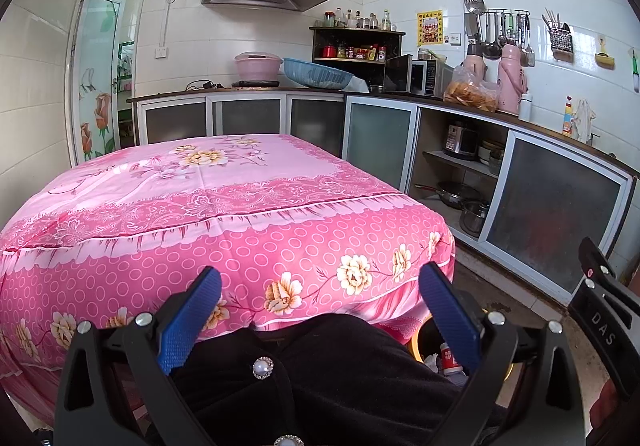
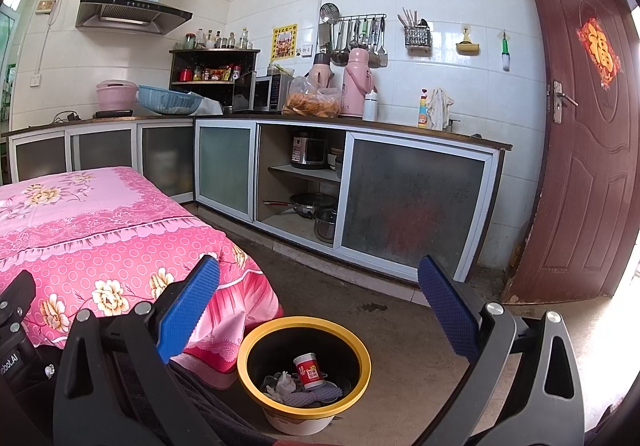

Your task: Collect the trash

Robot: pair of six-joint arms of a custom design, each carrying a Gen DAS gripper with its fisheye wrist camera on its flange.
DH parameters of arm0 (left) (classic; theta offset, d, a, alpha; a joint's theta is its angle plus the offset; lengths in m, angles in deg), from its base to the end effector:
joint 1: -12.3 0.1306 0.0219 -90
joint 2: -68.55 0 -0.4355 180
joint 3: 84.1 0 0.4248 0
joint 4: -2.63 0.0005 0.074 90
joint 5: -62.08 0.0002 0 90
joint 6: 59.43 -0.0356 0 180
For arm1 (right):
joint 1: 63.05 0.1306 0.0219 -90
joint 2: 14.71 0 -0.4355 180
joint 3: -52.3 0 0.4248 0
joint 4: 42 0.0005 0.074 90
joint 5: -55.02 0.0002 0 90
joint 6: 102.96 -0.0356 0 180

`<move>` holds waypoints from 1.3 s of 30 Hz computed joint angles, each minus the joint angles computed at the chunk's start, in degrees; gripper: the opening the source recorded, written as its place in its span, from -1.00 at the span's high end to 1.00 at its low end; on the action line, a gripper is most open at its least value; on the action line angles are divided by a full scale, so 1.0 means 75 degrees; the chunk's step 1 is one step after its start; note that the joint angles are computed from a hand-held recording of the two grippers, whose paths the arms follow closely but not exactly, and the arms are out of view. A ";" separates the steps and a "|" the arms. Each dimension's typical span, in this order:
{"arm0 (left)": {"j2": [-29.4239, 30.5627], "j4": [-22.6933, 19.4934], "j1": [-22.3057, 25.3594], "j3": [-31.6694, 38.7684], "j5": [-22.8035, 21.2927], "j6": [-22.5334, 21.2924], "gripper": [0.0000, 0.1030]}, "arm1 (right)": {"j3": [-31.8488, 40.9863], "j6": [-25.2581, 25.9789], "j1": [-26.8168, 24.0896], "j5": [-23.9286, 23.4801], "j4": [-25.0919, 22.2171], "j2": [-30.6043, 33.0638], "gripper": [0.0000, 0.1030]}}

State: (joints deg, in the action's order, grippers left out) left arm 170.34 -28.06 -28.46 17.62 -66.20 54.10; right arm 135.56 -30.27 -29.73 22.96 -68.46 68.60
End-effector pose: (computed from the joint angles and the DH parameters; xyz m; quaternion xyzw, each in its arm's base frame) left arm 0.4861 -0.3905 0.5041 -0.0372 0.8363 -0.0071 0.5470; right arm 0.4171 0.2375 0.5211 0.1487 0.7722 -0.1755 0.5922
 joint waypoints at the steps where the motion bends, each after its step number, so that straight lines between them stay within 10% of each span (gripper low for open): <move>1: 0.0001 0.0004 0.0006 0.0000 0.0013 -0.0002 -0.85 | 0.0004 0.0001 -0.0001 -0.0006 -0.0010 -0.0006 -0.84; 39: -0.0006 0.0003 0.0016 -0.0004 0.0032 -0.0008 -0.85 | -0.0100 -0.0130 -0.0014 -0.0018 -0.0061 -0.0029 -0.84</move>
